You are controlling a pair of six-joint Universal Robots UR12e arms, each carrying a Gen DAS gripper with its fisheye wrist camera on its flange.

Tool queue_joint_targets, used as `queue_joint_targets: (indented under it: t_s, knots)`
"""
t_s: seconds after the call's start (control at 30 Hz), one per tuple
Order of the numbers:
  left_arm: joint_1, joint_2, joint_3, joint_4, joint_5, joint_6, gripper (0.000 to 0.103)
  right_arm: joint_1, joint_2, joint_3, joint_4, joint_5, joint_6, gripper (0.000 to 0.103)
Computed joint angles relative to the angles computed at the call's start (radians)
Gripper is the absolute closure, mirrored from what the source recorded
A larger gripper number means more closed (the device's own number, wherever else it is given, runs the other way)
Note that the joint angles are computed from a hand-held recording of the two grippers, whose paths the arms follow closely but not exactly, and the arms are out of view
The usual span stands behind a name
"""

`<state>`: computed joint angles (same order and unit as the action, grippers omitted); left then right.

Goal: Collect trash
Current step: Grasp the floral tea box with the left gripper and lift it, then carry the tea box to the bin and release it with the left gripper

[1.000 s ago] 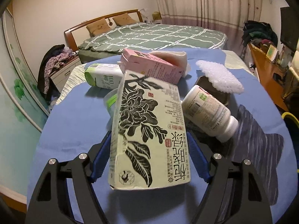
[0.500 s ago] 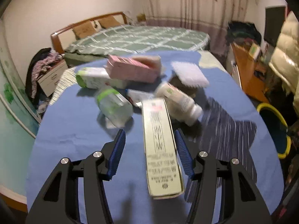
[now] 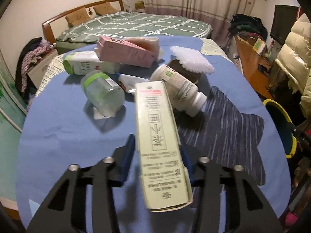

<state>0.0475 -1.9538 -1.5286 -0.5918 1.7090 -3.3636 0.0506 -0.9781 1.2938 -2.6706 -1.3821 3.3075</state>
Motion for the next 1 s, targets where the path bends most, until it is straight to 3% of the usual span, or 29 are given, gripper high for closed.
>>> queue_joint_targets:
  t_s: [0.03, 0.3, 0.53, 0.83, 1.0]
  knots:
    - [0.000, 0.001, -0.002, 0.008, -0.003, 0.000, 0.072, -0.001, 0.000, 0.000, 0.000, 0.003, 0.000, 0.022]
    - [-0.014, 0.018, -0.005, 0.088, -0.037, 0.043, 0.073, -0.010, -0.028, 0.039, -0.030, 0.001, -0.012, 0.022]
    - [-0.056, -0.006, 0.069, 0.107, -0.126, 0.138, 0.073, -0.023, -0.069, 0.092, -0.087, -0.032, -0.022, 0.022]
    - [-0.130, -0.154, 0.301, -0.039, -0.319, 0.242, 0.073, -0.047, -0.110, 0.145, -0.116, -0.085, -0.031, 0.022]
    - [-0.172, -0.248, 0.434, -0.132, -0.336, 0.291, 0.073, -0.064, -0.126, 0.173, -0.124, -0.100, -0.019, 0.022]
